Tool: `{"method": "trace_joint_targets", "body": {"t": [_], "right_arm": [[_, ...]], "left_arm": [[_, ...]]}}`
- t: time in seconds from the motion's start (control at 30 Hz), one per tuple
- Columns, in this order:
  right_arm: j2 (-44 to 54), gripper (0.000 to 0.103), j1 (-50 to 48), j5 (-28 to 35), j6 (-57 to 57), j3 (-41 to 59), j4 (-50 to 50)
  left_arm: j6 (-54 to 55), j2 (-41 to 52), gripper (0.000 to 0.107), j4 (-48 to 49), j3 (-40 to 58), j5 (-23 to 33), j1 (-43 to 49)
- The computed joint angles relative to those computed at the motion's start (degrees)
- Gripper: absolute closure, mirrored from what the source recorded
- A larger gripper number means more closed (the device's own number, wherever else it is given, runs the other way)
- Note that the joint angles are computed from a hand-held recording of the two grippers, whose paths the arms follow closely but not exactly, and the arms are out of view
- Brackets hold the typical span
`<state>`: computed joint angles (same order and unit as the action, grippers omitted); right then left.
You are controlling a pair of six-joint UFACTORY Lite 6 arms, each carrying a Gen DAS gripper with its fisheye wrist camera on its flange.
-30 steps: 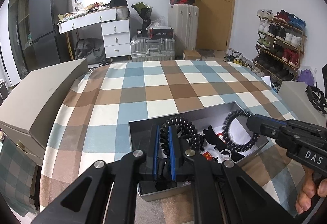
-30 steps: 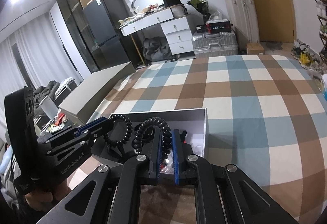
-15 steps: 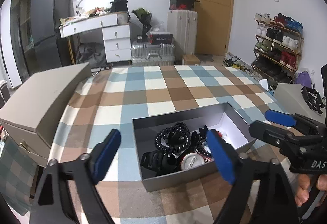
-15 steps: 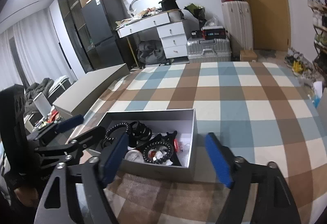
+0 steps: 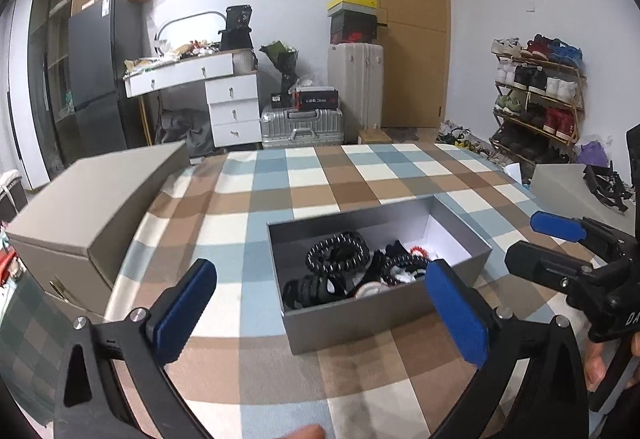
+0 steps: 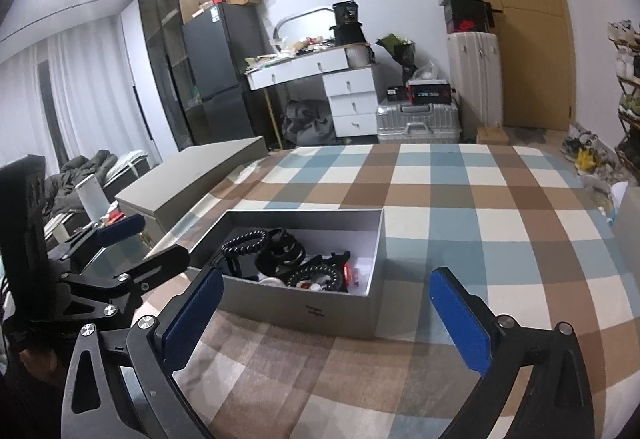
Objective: Organize jewelry
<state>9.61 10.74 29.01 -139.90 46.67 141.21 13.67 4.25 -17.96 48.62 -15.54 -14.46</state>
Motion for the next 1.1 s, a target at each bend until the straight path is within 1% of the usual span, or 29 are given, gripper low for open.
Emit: {"method": "trace_joint_targets", "body": {"t": [0.03,0.07,0.2,0.27,0.43,0.6,0.7,0.93,1.1], "right_arm": [[0.11,0.000,-0.28,1.16,-0.56,-0.53,0.26],[0.01,0.000,-0.33,1.66,-1.23,-0.92,0.79],[-0.11,0.000,-0.60,4.86,-5.75,-2.91,4.68],[-0.11,0.000,-0.59,6.38,-8.93,-4.01,7.79],[-0.49,0.000,0.48,8.25,-15.55,-5.75,12.96],[-0.31,0.000,0.91,9.53,-17.40,-6.36,14.13],[-0.12,0.000,1.74,9.79,-20.03,-6.83,16.61],[-0.85,0.000,2.65,10.53,-23.44,-7.93,19.85],[-0.72,0.000,2.59,10.84,-22.96,-7.95,18.30]], "left_arm": [[-3.16,0.01,0.005,2.99,-0.67,-0.72,0.20],[-3.92,-0.44,0.005,3.59,-1.46,-1.27,0.16],[-2.52,-0.05,0.005,1.72,-3.06,-4.20,-0.53],[-3.24,-0.19,0.005,2.31,-3.89,-5.25,-0.56],[-3.44,-0.50,0.005,2.19,-5.50,-7.77,-1.03],[-5.68,-0.93,0.005,4.57,-5.89,-7.67,-0.52],[-7.66,-0.91,0.005,6.71,-5.85,-7.45,-0.06],[-3.59,-0.04,0.005,2.41,-4.80,-6.38,-0.76],[-3.08,-0.14,0.005,1.30,-4.96,-6.26,-0.63]]}}
